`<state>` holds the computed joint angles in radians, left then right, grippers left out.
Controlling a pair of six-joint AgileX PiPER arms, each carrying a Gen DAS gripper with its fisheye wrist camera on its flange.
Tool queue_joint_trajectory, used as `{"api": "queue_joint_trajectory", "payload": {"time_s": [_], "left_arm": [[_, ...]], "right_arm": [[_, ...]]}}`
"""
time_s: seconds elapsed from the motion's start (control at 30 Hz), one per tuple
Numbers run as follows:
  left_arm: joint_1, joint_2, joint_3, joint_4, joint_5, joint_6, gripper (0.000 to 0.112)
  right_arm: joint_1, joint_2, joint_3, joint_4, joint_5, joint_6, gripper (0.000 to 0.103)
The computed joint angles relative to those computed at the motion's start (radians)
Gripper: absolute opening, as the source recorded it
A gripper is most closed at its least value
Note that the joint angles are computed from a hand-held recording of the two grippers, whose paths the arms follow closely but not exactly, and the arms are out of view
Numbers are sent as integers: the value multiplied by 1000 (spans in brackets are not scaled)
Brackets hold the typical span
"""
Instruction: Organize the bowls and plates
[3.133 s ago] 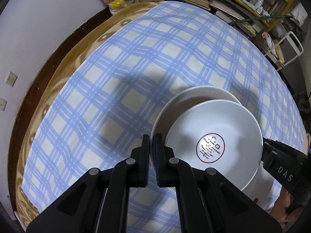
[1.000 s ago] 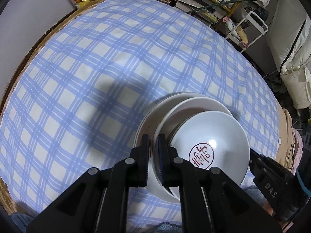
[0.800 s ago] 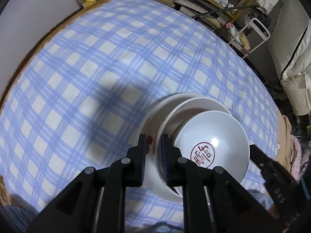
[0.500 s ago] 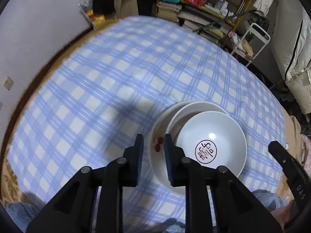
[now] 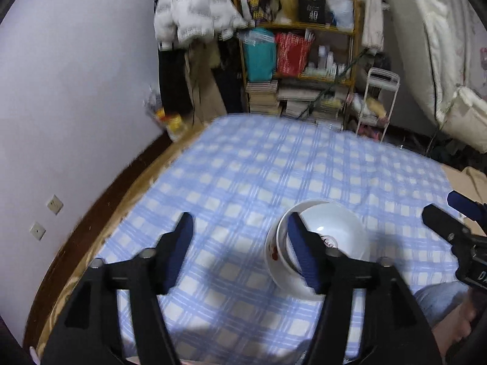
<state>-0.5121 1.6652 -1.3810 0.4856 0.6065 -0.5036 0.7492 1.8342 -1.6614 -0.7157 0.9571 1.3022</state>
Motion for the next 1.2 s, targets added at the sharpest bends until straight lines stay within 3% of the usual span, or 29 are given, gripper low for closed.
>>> {"api": "queue_joint_trajectory", "payload": {"time_s": [0.03,0.17,0.33,0.57,1.2], "left_arm": [[-9,-37,42,49,-30,-54,76],[-63,-145,173,350,-75,-365,93],[-78,-197,245,488,-74,-548,95],[-123,-243,380,896,-32,-947,100],[-108,-178,369,885,-46,-939,100]], "right_arm": [[12,-5,8,-29,3,16,103],[83,-27,51,-211,60,120,103],[147,-38,86,-373,145,233,103],[159,-38,105,-424,188,260,103],[132,-27,133,-418,166,284,103]]}}
